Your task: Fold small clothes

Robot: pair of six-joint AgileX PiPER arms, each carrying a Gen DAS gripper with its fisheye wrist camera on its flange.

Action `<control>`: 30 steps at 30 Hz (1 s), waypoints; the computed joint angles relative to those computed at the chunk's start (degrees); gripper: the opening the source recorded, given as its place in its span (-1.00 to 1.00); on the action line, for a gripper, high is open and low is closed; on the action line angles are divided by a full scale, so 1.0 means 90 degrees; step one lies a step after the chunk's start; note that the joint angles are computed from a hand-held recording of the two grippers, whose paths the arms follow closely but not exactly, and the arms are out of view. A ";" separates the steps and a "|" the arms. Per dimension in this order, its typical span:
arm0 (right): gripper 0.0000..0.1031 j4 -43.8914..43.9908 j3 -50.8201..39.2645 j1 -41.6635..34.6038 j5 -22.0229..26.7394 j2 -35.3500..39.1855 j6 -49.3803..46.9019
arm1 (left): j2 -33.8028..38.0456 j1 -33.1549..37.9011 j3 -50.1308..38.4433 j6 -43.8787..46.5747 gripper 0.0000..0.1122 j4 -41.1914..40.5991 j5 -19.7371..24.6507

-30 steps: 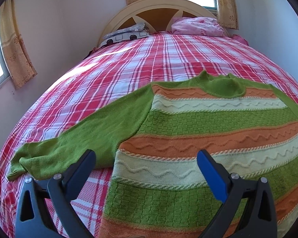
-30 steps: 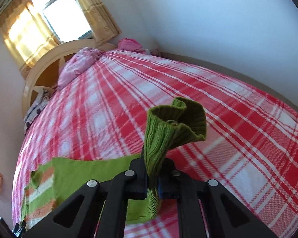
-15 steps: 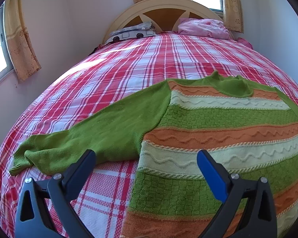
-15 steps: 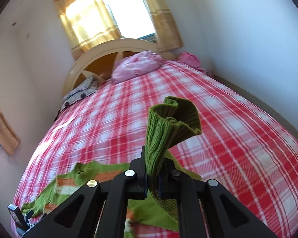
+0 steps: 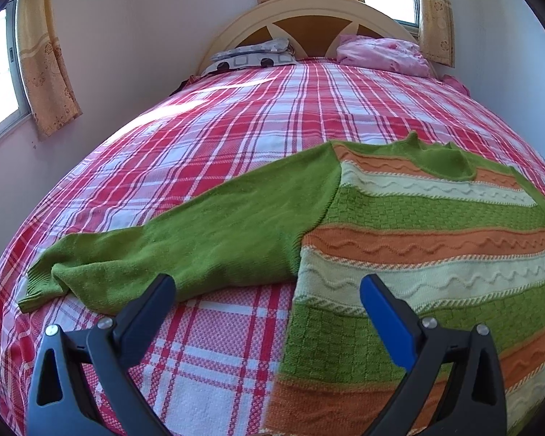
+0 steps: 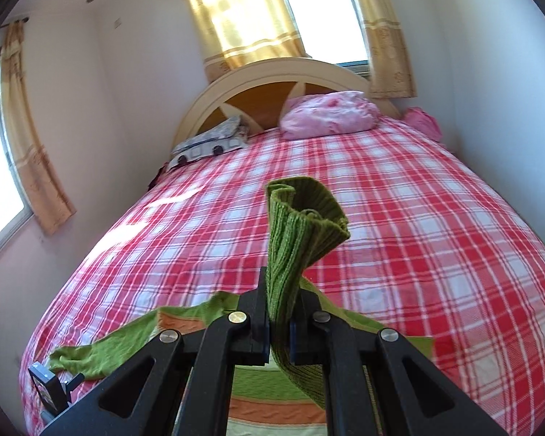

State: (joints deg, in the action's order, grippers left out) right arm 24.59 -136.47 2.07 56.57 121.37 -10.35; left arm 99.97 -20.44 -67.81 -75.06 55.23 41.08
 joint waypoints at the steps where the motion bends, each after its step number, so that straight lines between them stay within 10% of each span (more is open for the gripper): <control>1: -0.88 -0.0052 -0.0034 0.0137 -0.0019 0.0049 0.0000 | -0.0034 0.0039 0.0049 -0.0026 0.84 0.0027 -0.0024; 15: -0.83 0.0196 0.2155 0.1830 -0.1257 0.0497 -0.0984 | -0.0382 0.0330 0.0403 0.0282 0.84 -0.0204 -0.0180; 19: 0.30 0.0780 0.3228 0.1923 -0.1467 0.0103 -0.2132 | -0.0470 0.0282 0.0279 0.0693 0.84 -0.0374 -0.0148; 30: 0.33 0.1626 0.7014 0.0755 -0.3667 -0.2162 -0.4246 | 0.0396 0.0279 -0.1382 0.3219 0.56 -0.3194 -0.0504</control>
State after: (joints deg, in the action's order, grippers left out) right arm 39.22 -73.35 8.86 23.56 101.91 -48.57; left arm 103.53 -17.93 -80.24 -46.09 26.48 36.55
